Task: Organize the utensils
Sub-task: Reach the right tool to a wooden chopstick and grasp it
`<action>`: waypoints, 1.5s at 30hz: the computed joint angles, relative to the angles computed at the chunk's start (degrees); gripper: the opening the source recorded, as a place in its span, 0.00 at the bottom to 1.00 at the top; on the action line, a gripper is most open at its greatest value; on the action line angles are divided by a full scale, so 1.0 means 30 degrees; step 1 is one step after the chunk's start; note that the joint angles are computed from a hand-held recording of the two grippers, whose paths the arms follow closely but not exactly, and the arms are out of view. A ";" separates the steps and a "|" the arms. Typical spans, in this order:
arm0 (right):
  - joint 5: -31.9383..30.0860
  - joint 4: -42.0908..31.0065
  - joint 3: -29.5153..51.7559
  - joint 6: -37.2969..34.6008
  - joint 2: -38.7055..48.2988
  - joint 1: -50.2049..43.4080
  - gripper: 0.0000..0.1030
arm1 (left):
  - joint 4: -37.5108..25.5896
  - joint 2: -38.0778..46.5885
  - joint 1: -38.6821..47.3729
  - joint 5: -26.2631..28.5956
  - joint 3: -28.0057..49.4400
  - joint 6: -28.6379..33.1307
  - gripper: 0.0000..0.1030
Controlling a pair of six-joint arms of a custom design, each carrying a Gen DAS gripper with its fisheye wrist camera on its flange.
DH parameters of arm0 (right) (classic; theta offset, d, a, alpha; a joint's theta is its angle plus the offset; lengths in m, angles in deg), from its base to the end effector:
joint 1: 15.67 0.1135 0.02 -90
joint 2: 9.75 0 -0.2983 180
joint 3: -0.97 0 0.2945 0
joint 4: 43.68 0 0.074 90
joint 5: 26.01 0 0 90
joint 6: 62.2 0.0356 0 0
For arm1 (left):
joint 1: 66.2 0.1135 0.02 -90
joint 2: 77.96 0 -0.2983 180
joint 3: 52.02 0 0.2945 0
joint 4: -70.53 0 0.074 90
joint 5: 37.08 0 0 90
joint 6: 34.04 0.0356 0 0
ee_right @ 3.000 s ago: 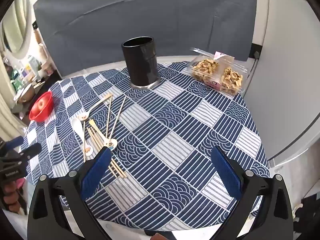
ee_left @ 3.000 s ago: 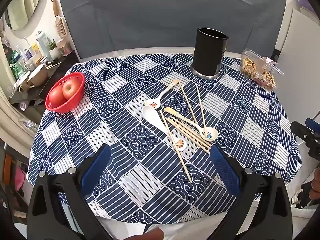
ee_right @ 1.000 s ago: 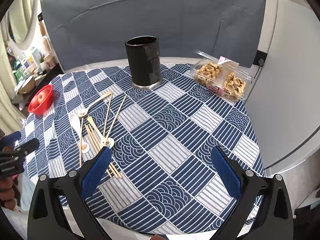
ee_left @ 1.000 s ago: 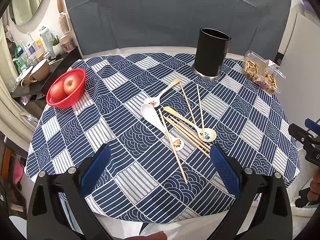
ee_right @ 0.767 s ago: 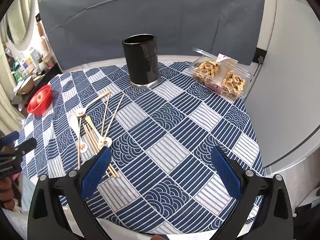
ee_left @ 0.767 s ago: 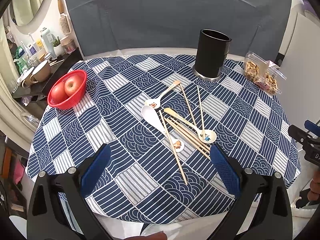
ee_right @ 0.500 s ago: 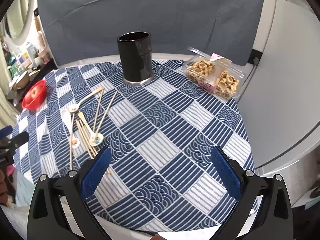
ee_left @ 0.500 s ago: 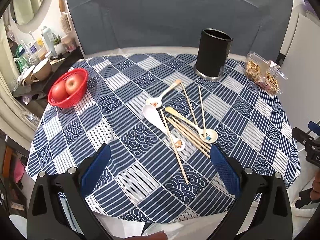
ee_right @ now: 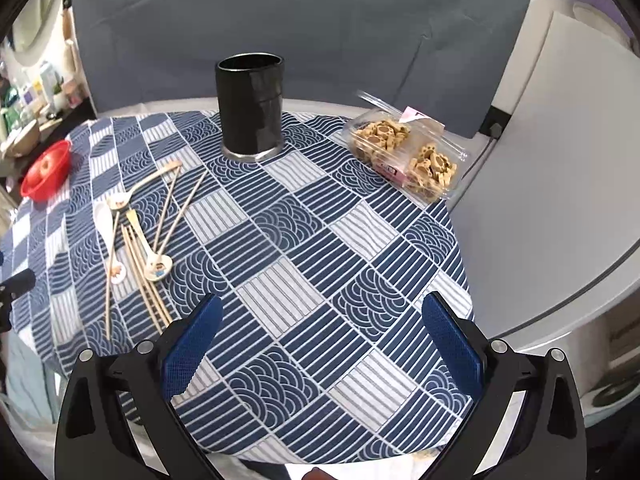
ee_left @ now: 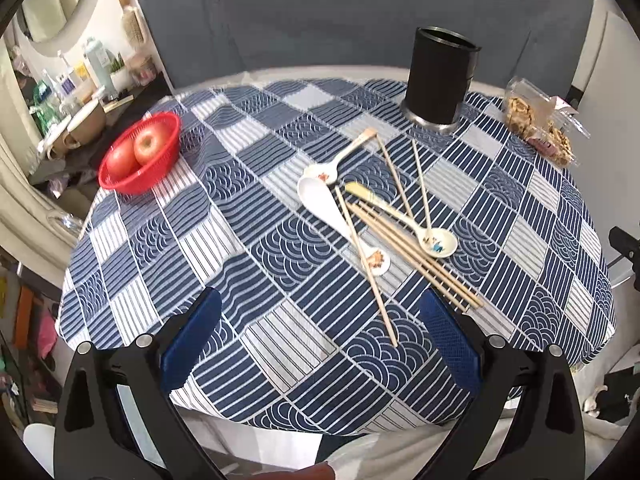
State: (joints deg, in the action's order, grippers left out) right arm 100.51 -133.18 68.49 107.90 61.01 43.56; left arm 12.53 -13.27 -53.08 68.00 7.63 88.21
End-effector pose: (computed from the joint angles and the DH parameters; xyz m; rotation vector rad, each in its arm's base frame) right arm 0.1261 0.1703 0.2760 0.4400 2.4997 -0.3479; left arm 0.2309 0.0443 0.2607 0.5150 2.5581 -0.0774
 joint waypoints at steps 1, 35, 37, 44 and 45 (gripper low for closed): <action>-0.0041 0.0123 0.0055 -0.0249 0.0057 -0.0182 0.93 | -0.0064 0.0294 0.0076 0.0048 0.0085 -0.0063 0.94; -0.7953 1.1456 0.3100 -1.6539 0.8826 -1.0615 0.92 | 0.2748 0.6752 -0.3774 -0.3552 -0.0127 -0.5486 0.94; -0.8448 1.1707 0.3651 -1.6911 0.9740 -1.0820 0.92 | 0.3601 0.6754 -0.4147 -0.4098 -0.0496 -0.5975 0.94; -0.9696 1.2263 0.5498 -1.7745 1.2091 -1.1051 0.93 | 0.3973 0.7773 -0.4547 -0.4100 -0.0307 -0.6865 0.94; -0.9976 1.2317 0.5764 -1.7780 1.2441 -1.1082 0.93 | 0.4041 0.7880 -0.4606 -0.4191 -0.0304 -0.6984 0.94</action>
State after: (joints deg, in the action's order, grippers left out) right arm 70.58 -96.23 85.78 54.56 98.33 10.32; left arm 24.65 10.37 -66.89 55.43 6.72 67.26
